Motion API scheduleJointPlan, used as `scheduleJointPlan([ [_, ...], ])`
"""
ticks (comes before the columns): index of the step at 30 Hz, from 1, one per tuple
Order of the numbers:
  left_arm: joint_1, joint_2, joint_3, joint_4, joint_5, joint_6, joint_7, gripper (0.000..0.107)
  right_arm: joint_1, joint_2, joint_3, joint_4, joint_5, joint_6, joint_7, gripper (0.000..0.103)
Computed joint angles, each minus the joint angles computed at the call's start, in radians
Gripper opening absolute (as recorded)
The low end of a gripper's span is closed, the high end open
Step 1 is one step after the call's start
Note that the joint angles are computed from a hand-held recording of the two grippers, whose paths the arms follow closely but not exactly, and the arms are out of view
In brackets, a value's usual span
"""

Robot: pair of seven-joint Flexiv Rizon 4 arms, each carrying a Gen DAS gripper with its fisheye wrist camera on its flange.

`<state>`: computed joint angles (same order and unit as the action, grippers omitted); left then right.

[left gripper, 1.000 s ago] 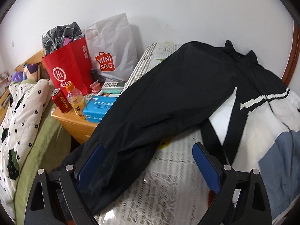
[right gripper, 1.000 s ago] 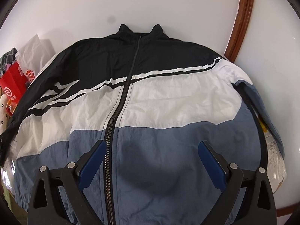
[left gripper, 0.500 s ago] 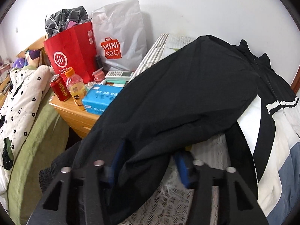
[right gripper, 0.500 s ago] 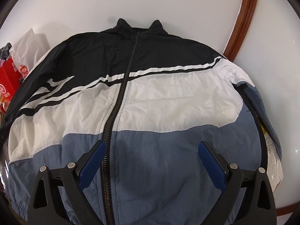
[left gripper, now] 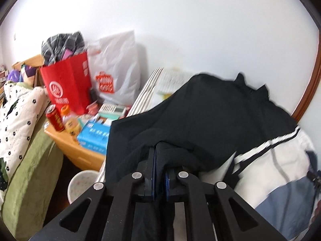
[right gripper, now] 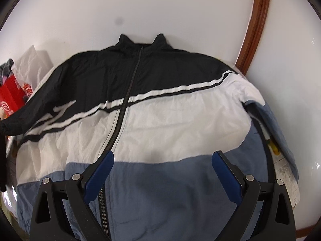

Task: Fold large clothes
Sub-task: 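Fold the black sleeve across the jacket front with the left tool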

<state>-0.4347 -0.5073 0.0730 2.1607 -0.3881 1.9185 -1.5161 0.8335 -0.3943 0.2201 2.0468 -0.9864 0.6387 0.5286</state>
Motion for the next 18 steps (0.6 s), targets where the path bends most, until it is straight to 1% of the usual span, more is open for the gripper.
scheduleJointPlan([
  [4, -0.095, 0.002, 0.051, -0.060, -0.049, -0.015, 0.024, 0.007, -0.019, 0.069, 0.007, 0.059, -0.019, -0.014, 0.005, 0.097],
  [8, -0.143, -0.013, 0.060, -0.144, -0.066, -0.048, 0.040, 0.007, -0.053, 0.144, 0.031, 0.116, -0.023, -0.041, 0.003, 0.097],
  [11, -0.185, -0.045, 0.073, -0.235, -0.063, -0.076, 0.050, 0.007, -0.085, 0.202, 0.050, 0.160, -0.014, -0.058, -0.007, 0.097],
  [15, -0.166, -0.082, 0.024, -0.337, -0.018, -0.117, 0.044, 0.007, -0.127, 0.266, 0.071, 0.215, 0.006, -0.066, -0.007, 0.097],
  [18, -0.170, -0.128, 0.007, -0.427, 0.015, -0.171, 0.030, 0.007, -0.155, 0.299, 0.084, 0.250, 0.022, -0.060, -0.005, 0.097],
])
